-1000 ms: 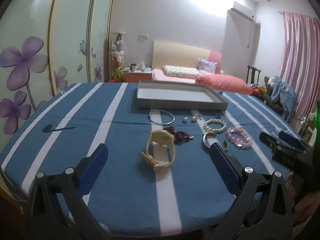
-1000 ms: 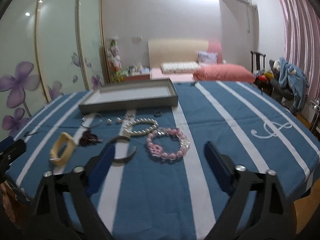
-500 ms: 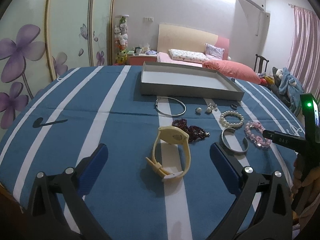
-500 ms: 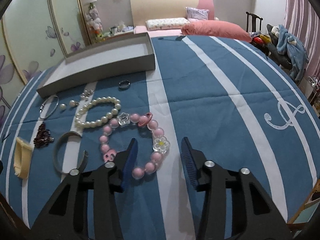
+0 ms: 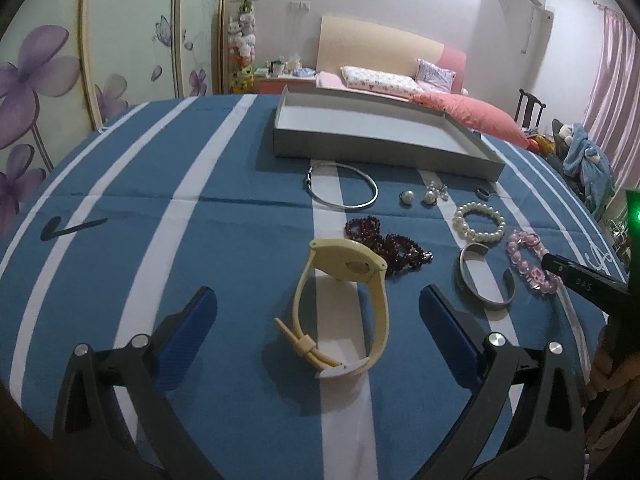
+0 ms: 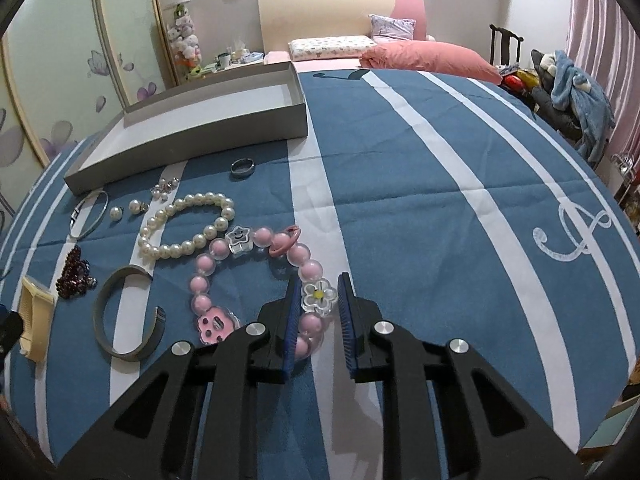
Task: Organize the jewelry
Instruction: 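Move the right tool to the pink beaded bracelet while the left tool reaches the yellow watch, then grasp and lift the pink bracelet with the right tool while the left tool grasps the yellow watch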
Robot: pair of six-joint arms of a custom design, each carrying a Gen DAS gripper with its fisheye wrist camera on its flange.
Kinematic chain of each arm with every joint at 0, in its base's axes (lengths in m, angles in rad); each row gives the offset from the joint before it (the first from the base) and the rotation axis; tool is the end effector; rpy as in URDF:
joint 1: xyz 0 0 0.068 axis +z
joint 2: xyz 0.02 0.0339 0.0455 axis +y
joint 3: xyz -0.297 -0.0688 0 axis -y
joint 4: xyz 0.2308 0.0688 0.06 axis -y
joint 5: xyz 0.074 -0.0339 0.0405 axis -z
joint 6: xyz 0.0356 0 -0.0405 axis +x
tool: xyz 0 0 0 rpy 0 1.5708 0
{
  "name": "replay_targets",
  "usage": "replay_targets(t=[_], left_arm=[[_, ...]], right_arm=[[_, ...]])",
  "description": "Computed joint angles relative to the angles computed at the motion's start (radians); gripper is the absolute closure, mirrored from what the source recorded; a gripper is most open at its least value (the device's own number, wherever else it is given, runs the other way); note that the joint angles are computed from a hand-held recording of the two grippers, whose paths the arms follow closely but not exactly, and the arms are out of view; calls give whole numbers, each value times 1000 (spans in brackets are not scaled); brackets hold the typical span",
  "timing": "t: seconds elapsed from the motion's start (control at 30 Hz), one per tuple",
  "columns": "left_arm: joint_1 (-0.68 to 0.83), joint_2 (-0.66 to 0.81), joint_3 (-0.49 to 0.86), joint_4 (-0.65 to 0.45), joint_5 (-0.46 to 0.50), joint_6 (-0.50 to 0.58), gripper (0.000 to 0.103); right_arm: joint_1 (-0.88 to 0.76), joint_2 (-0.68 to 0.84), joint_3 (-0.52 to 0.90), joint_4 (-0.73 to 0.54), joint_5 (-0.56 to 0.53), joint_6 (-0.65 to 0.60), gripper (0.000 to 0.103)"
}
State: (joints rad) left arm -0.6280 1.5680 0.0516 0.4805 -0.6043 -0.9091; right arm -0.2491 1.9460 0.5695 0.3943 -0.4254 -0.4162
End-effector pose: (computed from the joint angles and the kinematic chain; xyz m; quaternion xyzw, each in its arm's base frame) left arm 0.1286 -0.0684 0.0944 -0.2069 0.9007 0.0310 0.3809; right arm 0.2860 -0.0576 0.0864 -0.1391 0.9271 0.0984 0.3340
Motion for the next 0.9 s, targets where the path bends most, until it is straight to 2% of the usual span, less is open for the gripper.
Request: replay_targets(t=[0.27, 0.37, 0.43, 0.5, 0.7, 0.9], left_arm=[[139, 130, 27, 116, 157, 112, 31], [138, 146, 27, 133, 154, 116, 41], [149, 143, 11, 171, 174, 130, 53], [149, 134, 6, 177, 179, 132, 60], [127, 77, -14, 159, 152, 115, 61], [99, -106, -9, 23, 73, 116, 61]], right_arm=[[-28, -25, 14, -15, -73, 14, 83], [-37, -48, 12, -13, -100, 17, 83], [-45, -61, 10, -14, -123, 17, 83], [-50, -74, 7, -13, -141, 17, 83], [-51, -120, -6, -8, -185, 17, 83], [-44, -171, -14, -2, -221, 23, 83]])
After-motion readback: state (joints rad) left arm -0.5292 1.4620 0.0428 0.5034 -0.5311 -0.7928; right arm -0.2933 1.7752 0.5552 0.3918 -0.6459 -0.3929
